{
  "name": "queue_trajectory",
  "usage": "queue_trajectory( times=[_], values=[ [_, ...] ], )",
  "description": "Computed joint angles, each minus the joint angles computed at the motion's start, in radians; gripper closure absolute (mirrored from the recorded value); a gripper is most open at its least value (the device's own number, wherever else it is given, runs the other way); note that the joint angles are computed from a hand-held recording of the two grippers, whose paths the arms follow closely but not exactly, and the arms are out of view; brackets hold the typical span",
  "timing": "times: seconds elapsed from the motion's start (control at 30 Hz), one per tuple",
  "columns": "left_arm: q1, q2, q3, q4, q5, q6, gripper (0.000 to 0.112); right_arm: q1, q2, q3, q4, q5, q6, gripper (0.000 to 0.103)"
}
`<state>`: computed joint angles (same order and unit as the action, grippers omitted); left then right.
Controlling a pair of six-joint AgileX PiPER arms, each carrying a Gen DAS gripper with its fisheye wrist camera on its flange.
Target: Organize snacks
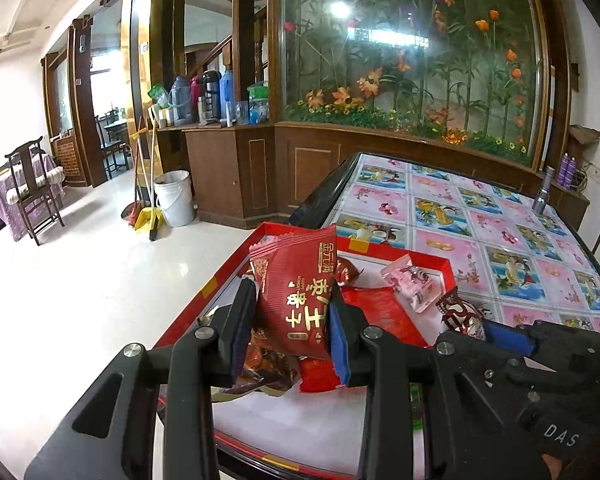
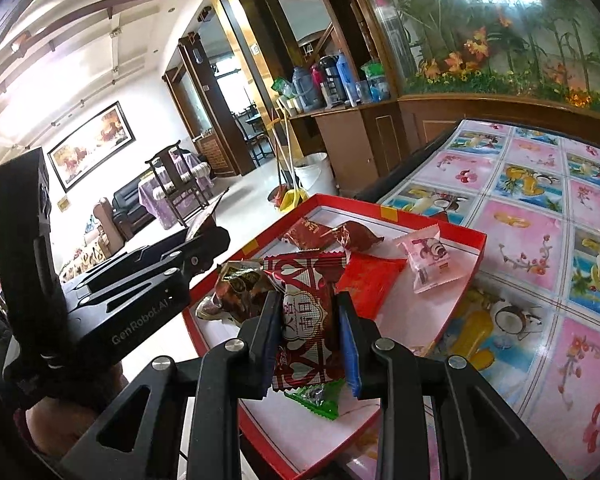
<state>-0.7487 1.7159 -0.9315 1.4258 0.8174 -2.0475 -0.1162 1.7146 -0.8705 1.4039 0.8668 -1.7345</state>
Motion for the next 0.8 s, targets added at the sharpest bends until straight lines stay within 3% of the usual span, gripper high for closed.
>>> queue_trajectory(
  times=[0.3, 0.47, 0.53, 0.6, 0.67, 0.8],
  values=[
    [0.061, 0.016, 0.02, 0.022, -0.054, -0.01, 0.081, 0.101, 0.085, -0.091, -0.015, -0.146, 0.078, 0.075],
    [0.098, 0.034, -0.018, 0.016, -0.107, 0.059, 0.08, 0.155, 0.132, -0.171, -0.034, -0.205, 0.153, 0.073],
    [0.103, 0.027, -0.024, 0.01, -0.121, 0.075, 0.071, 0.153, 0.144, -0.198, -0.047, -0.191, 0.189, 0.07],
    [0.097, 0.025, -0.029, 0.009, -0.109, 0.08, 0.042, 0.148, 0.135, -0.196, -0.028, -0.192, 0.185, 0.059],
    [0.072, 0.029, -0.032, 0.013, -0.047, 0.073, 0.037, 0.135, 0.12, -0.184, 0.0, -0.192, 0.161, 0.05],
    [0.032, 0.018, -0.044, 0.003, 0.022, 0.08, 0.028, 0.097, 0.086, -0.152, 0.02, -0.173, 0.131, 0.048]
  ],
)
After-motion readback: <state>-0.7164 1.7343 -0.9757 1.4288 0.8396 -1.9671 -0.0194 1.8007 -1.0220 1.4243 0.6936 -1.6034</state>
